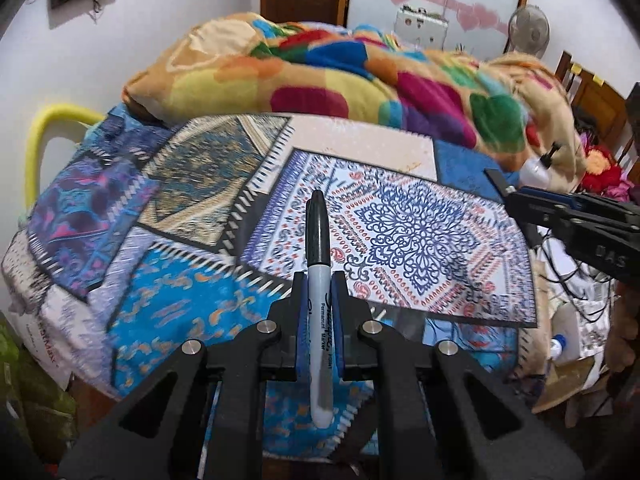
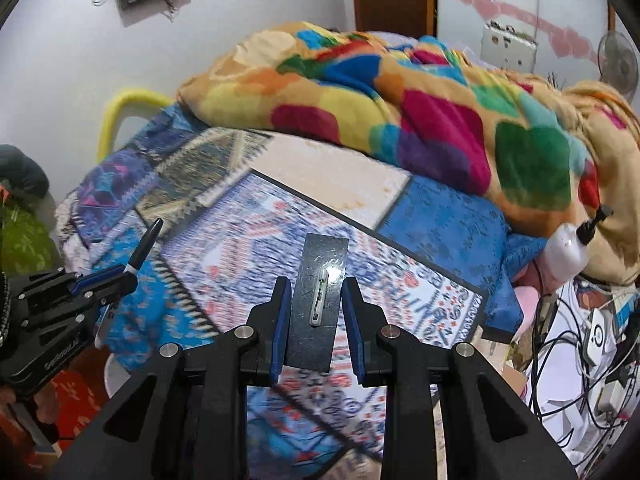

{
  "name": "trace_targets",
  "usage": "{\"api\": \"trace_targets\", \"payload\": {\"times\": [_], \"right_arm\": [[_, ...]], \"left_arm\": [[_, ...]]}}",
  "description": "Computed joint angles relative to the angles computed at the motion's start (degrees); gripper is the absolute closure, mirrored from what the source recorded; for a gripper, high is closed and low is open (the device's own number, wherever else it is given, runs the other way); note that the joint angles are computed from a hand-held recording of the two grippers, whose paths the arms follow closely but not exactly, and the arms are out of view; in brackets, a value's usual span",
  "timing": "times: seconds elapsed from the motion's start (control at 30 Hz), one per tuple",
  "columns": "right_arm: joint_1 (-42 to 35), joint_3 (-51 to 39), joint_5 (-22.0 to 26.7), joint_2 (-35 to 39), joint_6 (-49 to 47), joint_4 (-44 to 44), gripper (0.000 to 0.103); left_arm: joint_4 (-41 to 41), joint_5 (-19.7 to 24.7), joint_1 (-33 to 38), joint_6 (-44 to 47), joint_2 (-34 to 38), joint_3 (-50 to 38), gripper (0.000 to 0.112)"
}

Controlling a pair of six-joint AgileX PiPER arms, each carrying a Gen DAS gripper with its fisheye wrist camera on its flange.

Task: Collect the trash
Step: 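Carry the marker and phone holder to the white bin and release both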

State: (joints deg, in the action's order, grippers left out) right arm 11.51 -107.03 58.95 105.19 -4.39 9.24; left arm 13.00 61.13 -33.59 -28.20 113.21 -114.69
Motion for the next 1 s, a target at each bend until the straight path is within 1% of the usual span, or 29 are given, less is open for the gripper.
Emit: {"api": "trace_targets", "payload": {"times": [0.27, 0.43, 0.53, 0.7, 0.8, 1.0], "right_arm": [[8.3, -2.6, 1.7, -3.8, 3.7, -2.4, 0.080], [15.1, -5.9, 3.3, -3.8, 7.0, -5.4, 0.080], [19.6, -7.7, 4.0, -3.5, 9.2, -7.4, 0.080], [26.6, -10.3, 4.7, -2.2, 12.1, -9.9, 0.080], [30.9, -12.8, 5.4, -0.3, 14.1, -11.2, 0.080], [36.9, -18.9, 7.6, 4.9, 15.6, -11.2, 0.080]], "left_arm": [[3.4, -3.4, -0.3, -5.0, -16.9, 15.3, 0.102], [6.3, -3.4, 0.1, -7.5, -26.8, 22.7, 0.102], [7.8, -3.2, 0.8, -8.3, -31.5, 26.4, 0.102], [8.2, -2.5, 3.8, -8.4, -40.5, 34.0, 0.102], [7.3, -1.8, 6.6, -7.6, -45.9, 38.9, 0.102], [3.2, -0.6, 14.9, -3.1, -56.0, 48.6, 0.102]]}}
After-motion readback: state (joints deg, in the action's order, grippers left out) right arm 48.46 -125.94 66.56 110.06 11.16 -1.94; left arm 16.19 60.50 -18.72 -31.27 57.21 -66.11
